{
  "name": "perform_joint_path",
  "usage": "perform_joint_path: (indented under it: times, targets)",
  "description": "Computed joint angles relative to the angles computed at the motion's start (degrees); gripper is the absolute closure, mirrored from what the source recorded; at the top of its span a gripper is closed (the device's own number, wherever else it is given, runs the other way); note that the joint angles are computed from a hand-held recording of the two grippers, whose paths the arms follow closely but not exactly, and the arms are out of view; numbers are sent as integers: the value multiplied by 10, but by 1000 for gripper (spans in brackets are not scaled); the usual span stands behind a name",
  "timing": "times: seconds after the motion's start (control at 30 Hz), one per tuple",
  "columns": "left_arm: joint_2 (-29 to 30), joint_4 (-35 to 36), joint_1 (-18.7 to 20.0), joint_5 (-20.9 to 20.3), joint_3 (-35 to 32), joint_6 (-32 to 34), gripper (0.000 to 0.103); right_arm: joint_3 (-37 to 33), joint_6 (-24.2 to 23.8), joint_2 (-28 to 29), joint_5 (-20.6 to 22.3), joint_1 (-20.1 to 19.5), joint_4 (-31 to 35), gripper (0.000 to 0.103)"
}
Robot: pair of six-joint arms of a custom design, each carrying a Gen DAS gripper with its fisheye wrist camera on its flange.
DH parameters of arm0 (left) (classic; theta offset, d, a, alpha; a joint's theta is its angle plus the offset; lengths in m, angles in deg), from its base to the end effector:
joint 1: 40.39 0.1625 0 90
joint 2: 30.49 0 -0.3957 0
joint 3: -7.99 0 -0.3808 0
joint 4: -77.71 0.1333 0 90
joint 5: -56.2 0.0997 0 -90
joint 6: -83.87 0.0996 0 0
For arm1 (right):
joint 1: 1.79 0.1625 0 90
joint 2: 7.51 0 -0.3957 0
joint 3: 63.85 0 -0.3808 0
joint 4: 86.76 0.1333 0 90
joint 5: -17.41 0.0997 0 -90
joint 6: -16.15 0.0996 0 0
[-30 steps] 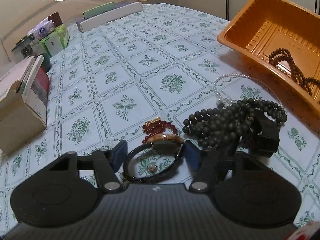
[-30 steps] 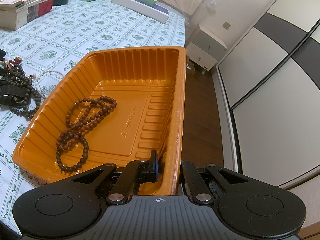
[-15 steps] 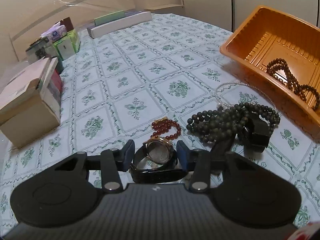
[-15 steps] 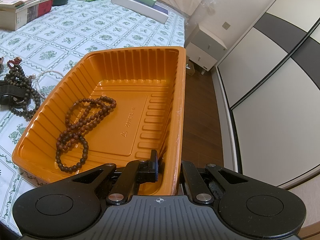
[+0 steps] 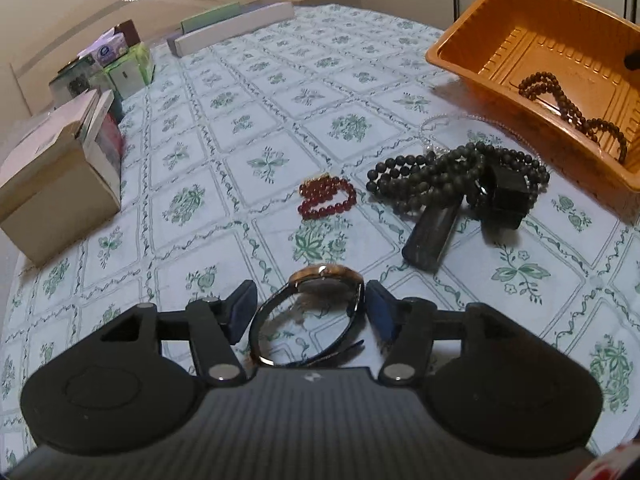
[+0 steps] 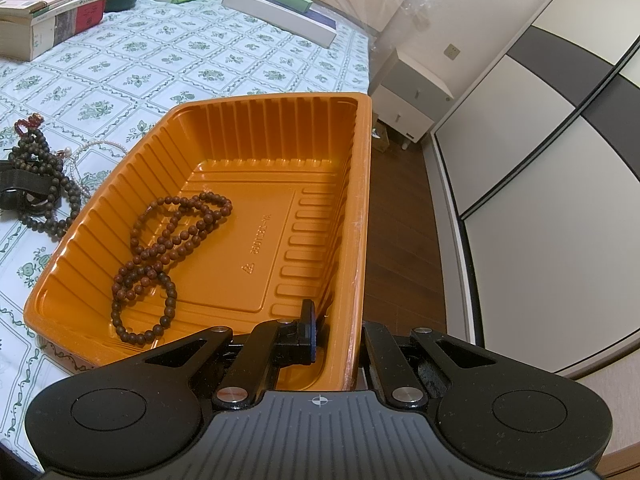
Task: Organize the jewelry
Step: 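Close the left gripper on the black-strap watch and lift it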
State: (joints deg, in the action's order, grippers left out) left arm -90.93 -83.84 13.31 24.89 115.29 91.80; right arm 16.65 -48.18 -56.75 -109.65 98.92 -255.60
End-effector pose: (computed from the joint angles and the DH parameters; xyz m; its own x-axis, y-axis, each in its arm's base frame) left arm -0.1601 -0.5869 0.2234 -0.5499 0.1209 -0.8265 0.6197 0.7225 -0.3066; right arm 0.2039 -0.6838 0.2846 -0.2625 -0.4723 0.8415 -0.8355 0.5475 0.0466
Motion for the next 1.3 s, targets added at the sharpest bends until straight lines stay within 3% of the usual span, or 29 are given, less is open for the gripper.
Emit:
perform_joint_path:
  times: [0.17, 0.23, 0.57, 0.6, 0.7, 0.73, 0.8, 1.1, 1.23, 1.3]
  targets:
    - [7, -10, 2, 0, -7, 26, 47, 0, 0, 0, 0, 0, 1, 99]
    - [6, 0, 3, -8, -10, 19, 55, 1, 0, 0, 0, 0, 0, 99]
    - [3, -18, -8, 6, -1, 15, 61, 0, 0, 0, 0, 0, 0, 99]
    - [3, -24, -10, 8, -1, 16, 69, 0, 0, 0, 0, 0, 0, 99]
    - [4, -30, -15, 14, -5, 18, 69, 1, 0, 0, 0, 0, 0, 99]
    - [3, -31, -15, 11, -6, 19, 75, 1, 0, 0, 0, 0, 0, 99]
    - [3, -21, -14, 13, -9, 13, 76, 1, 1, 0, 0, 0, 0, 99]
    - [-1, -22, -23, 30, 10, 26, 76, -4, 1, 2, 0, 0, 3, 99]
    - [-2, 31, -18, 33, 3, 10, 60, -4, 1, 2, 0, 0, 2, 99]
    - [-1, 31, -17, 40, 6, 17, 60, -5, 1, 2, 0, 1, 2, 99]
